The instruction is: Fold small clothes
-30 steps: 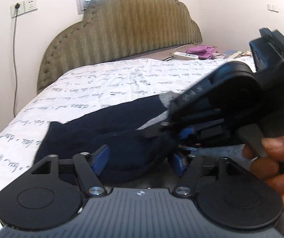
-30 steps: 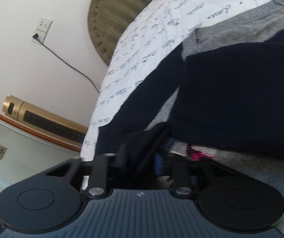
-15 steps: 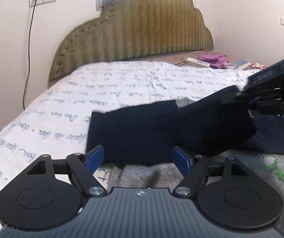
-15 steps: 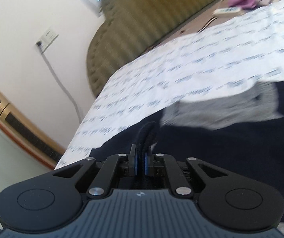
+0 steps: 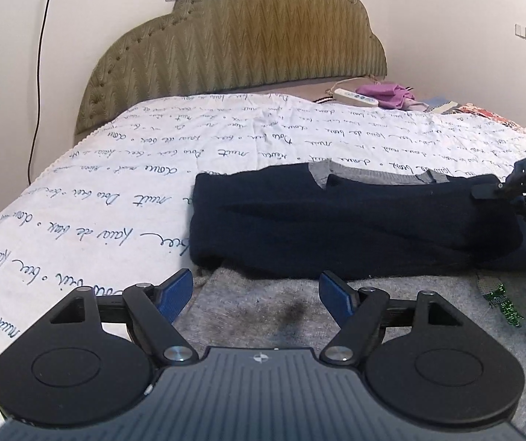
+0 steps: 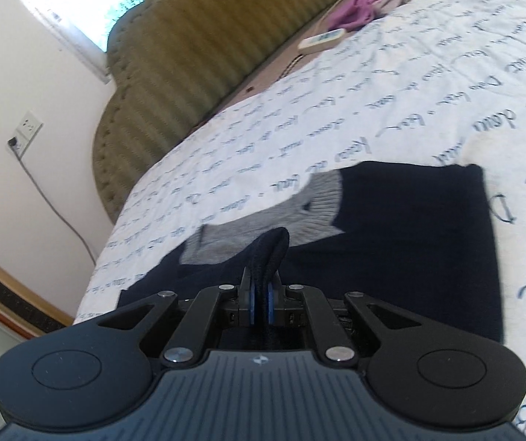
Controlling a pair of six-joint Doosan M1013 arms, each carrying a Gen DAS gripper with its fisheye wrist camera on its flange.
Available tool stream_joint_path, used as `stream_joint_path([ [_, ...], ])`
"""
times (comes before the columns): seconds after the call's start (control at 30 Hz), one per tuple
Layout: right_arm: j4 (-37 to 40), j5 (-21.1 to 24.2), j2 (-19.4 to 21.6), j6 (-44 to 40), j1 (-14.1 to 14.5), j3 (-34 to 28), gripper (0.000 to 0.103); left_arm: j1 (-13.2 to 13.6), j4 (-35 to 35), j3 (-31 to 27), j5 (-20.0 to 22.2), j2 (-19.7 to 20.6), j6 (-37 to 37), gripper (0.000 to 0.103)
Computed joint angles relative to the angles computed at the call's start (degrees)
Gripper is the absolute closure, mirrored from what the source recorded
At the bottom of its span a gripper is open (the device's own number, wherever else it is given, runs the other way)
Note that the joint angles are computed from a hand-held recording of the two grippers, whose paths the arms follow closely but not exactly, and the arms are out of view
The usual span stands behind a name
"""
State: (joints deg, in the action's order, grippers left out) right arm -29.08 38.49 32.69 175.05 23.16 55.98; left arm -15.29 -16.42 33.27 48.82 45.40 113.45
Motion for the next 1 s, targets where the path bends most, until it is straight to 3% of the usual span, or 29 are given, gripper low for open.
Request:
stream_joint_path([
  [0.5, -2.49, 7.27, 1.23, -1.14, 0.53, -1.69, 0.097, -0.43, 3.20, -1.50, 2.42, 0.86, -2.31, 0.025],
  [0.67, 0.85, 9.22, 1.92, -4.63, 0.27, -2.79, 0.095, -0.41, 3.74, -2.67, 3.71, 1.42, -3.23, 0.024],
  [0.77, -0.67, 12.39, 2.36, -4.58, 0.82, -4.02, 0.087, -0.43, 4.20, -3.21, 4.31, 1.67, -3.84, 0.024],
  [0.87, -6.65, 18.87, 3.44, -4.54, 2.40, -6.78, 0.072, -0.41, 4.36, -3.34, 4.50, 1.72, -4.26, 0.024],
  [1.0, -7.97, 24.29, 5.20, -12.41, 3.42, -10.30, 0.051, -0.49, 5.04, -3.65, 5.17, 1.86, -4.84, 0.024],
])
